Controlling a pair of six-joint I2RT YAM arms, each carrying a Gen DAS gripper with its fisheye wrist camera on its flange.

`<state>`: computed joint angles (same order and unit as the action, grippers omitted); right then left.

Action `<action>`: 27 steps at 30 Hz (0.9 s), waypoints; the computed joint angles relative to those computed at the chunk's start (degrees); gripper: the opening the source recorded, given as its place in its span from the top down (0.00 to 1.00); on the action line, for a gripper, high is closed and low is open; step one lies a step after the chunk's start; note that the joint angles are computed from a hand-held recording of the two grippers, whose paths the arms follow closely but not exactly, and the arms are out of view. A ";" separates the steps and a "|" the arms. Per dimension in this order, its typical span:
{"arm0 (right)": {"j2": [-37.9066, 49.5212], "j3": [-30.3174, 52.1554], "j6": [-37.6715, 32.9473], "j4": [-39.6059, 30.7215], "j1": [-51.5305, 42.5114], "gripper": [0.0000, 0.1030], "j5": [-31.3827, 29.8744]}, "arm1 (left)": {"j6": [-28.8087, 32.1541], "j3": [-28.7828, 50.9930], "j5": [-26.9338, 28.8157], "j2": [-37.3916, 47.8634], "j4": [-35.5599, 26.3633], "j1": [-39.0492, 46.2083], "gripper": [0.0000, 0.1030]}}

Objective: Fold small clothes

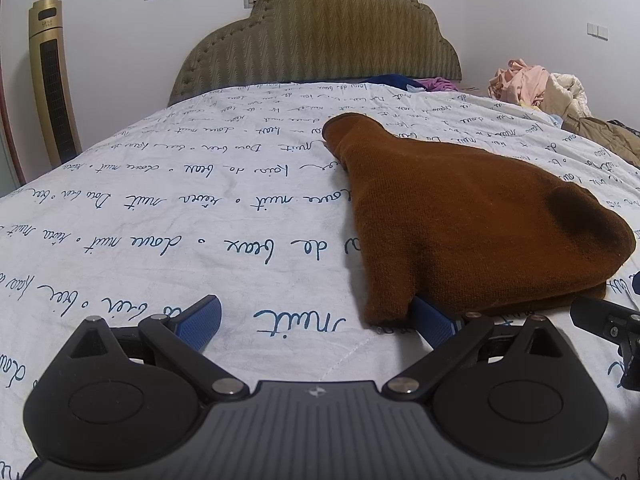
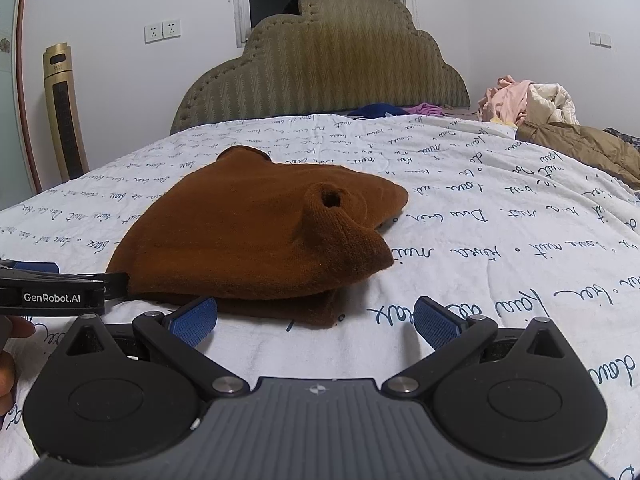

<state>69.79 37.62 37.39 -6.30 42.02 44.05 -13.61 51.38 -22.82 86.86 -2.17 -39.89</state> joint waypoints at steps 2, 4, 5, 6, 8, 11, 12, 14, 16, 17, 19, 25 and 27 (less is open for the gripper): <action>-0.03 0.00 -0.04 -0.01 -0.01 0.00 -0.02 | -0.01 0.03 0.00 0.02 -0.02 -0.01 0.01; -0.01 0.04 0.12 -0.11 0.03 0.00 -0.03 | -0.01 0.02 -0.03 0.03 0.00 -0.03 0.01; 0.02 0.06 0.22 -0.13 0.05 0.00 -0.03 | -0.01 0.03 -0.08 0.05 -0.02 -0.06 0.01; 0.01 0.03 0.27 -0.11 0.02 0.00 -0.05 | 0.10 0.06 -0.08 0.02 -0.09 0.00 0.01; -0.03 -0.04 0.37 -0.08 -0.05 0.00 -0.13 | 0.34 0.10 -0.22 -0.01 -0.17 -0.03 0.01; -0.11 0.04 0.38 -0.40 -0.31 0.00 -0.26 | 0.78 0.65 0.07 0.22 -1.00 0.07 0.01; -0.01 0.23 0.48 -0.71 -0.26 0.00 -0.24 | 0.89 1.13 0.46 0.39 -1.86 0.29 0.01; 0.51 1.11 0.96 -2.19 0.23 0.00 0.49 | 0.87 2.10 1.30 0.48 -3.94 0.70 0.01; 1.54 2.78 1.84 -5.19 1.73 0.00 2.28 | 0.67 1.80 1.87 -0.44 -4.94 0.90 0.01; 2.01 3.58 2.50 -6.66 2.76 0.00 3.45 | 0.53 1.60 1.82 -0.95 -5.54 0.81 0.01; 2.48 4.91 4.07 -9.33 4.67 0.00 4.88 | -0.23 1.08 1.86 -2.19 -6.85 0.55 0.01; 0.87 7.55 8.41 -14.51 7.60 0.00 3.72 | -0.13 0.87 2.83 -4.85 -10.48 -0.12 0.01; 0.48 8.62 8.82 -16.51 8.31 0.00 4.63 | -0.43 0.87 3.04 -5.30 -11.19 -0.13 0.01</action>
